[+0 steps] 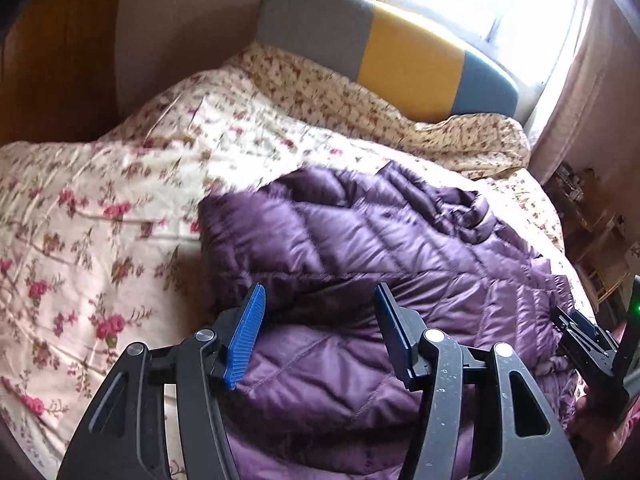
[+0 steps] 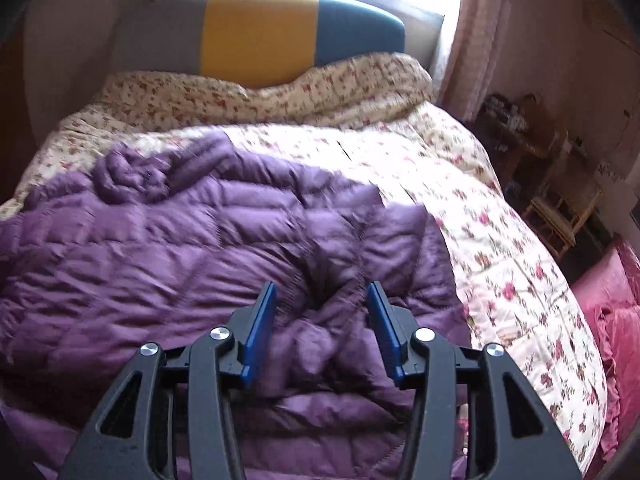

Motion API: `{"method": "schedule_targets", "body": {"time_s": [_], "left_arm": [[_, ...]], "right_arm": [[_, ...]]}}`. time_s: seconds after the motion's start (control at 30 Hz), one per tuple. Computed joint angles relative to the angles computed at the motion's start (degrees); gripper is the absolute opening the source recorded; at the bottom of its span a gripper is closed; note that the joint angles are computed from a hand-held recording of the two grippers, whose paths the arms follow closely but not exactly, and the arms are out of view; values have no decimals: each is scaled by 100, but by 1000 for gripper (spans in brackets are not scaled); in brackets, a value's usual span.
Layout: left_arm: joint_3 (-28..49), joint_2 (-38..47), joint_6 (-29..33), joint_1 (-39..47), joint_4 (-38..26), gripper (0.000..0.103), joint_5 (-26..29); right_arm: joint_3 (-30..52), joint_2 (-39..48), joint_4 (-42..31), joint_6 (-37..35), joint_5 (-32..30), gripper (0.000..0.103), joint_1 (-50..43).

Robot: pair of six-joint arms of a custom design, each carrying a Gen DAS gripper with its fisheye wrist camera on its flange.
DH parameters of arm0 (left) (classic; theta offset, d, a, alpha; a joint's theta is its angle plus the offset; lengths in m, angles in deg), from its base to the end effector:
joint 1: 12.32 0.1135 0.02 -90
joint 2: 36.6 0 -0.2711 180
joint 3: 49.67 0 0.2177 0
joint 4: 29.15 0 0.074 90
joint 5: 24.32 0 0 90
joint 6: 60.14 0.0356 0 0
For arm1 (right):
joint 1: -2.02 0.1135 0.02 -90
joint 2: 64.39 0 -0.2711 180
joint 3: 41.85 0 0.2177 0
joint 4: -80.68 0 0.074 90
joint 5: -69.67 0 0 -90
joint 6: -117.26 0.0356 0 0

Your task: Fold large clothes

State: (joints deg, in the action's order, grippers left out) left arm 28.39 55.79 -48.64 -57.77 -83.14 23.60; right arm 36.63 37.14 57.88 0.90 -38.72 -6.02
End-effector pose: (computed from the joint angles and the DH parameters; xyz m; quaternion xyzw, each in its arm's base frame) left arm 0.2130 -0.1823 0.2372 -0.3255 0.8596 0.0107 0.3937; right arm 0.3477 -0.0378 0.2166 -0.2049 0.8936 0.0318 0.3982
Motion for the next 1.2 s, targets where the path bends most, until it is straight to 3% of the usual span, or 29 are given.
{"method": "schedule_targets", "body": {"time_s": [0.17, 0.3, 0.6, 0.8, 1.2], "left_arm": [[137, 166, 395, 205, 230, 56, 88], [187, 346, 741, 355, 435, 56, 166], [-61, 886, 1513, 688, 1089, 56, 449], [-533, 983, 1494, 746, 1791, 56, 517], [-429, 1084, 1492, 743, 1699, 57, 483]], "right_arm": [[56, -153, -182, 152, -192, 67, 434], [134, 72, -210, 164, -103, 73, 810], [-14, 699, 232, 64, 140, 76, 933], [-118, 905, 471, 111, 36, 78, 913], [-200, 883, 557, 141, -24, 78, 891]]}}
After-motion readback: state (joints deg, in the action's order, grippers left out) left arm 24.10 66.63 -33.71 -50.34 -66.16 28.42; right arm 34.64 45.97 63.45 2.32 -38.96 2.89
